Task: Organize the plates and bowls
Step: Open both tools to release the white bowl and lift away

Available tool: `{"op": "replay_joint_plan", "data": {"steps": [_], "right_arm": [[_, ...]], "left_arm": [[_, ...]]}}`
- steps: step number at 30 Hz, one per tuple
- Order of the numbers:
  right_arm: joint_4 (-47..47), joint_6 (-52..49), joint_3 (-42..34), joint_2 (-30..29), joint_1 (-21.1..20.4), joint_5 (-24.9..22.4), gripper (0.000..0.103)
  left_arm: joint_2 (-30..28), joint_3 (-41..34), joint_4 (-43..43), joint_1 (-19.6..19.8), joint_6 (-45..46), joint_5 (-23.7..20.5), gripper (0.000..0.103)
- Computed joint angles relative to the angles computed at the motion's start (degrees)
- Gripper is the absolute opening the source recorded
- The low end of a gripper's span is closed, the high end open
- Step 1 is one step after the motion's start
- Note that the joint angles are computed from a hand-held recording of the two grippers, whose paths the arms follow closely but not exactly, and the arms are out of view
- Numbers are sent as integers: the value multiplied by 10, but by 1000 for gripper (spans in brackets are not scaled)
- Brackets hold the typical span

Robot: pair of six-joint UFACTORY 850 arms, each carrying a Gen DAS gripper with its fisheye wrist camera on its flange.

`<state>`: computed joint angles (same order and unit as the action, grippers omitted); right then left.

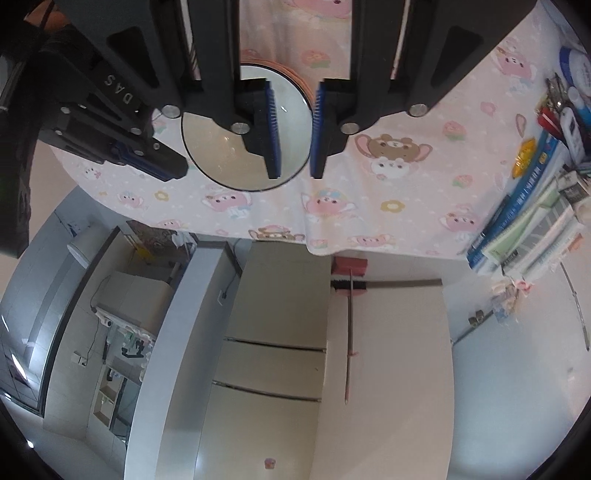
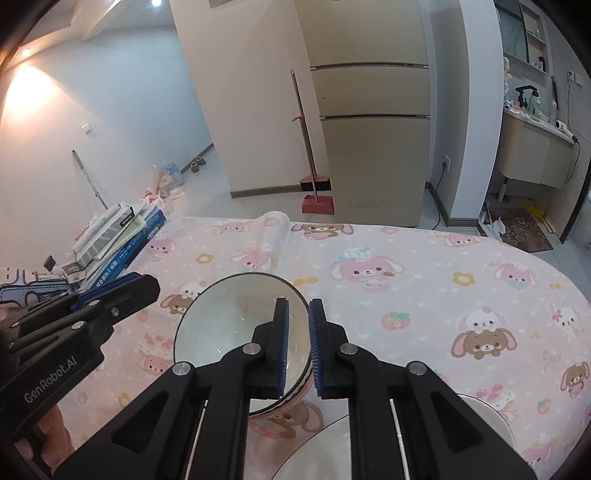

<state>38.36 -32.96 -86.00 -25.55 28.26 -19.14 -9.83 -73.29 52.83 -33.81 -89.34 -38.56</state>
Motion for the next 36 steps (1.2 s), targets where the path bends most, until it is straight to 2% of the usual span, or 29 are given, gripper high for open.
{"op": "replay_joint_plan", "data": {"steps": [1, 3, 4, 7, 8, 9, 10, 12, 14, 17, 19, 22, 25, 29, 32, 36], "right_arm": [[9, -9, 2, 3, -2, 2, 11], [12, -10, 6, 11, -5, 9, 13], [16, -10, 9, 15, -8, 13, 15], [52, -39, 19, 29, -19, 22, 23], [73, -55, 23, 36, -23, 27, 31], [95, -70, 27, 41, -26, 31, 45], [126, -93, 32, 46, -29, 36, 53], [205, -157, 44, 58, -35, 48, 84], [258, -200, 52, 66, -39, 63, 102], [201, -146, 51, 70, -39, 75, 103], [175, -132, 49, 72, -39, 75, 103], [198, -165, 57, 79, -36, 94, 103], [212, -188, 59, 79, -34, 98, 103], [152, -127, 44, 61, -34, 77, 103], [108, -81, 34, 48, -33, 62, 102], [74, -34, 17, 27, -35, 35, 103]], "left_arm": [[3, 2, 14, -2, -12, -5, 55], [12, 13, 65, -8, -62, -9, 85], [22, 23, 106, -14, -104, -12, 85], [36, 31, 146, -23, -136, -17, 85], [40, 32, 160, -27, -144, -21, 85], [42, 33, 171, -32, -150, -31, 86], [45, 32, 183, -38, -157, -45, 86], [49, 32, 198, -47, -165, -61, 86], [58, 37, 231, -58, -186, -79, 88], [66, 42, 266, -73, -216, -110, 103], [72, 51, 298, -79, -250, -130, 103], [79, 60, 309, -80, -280, -142, 103], [83, 58, 281, -64, -245, -94, 103], [63, 39, 218, -47, -173, -72, 103], [50, 30, 135, -19, -138, -20, 103], [36, 29, 69, 6, -97, 19, 103]]}}
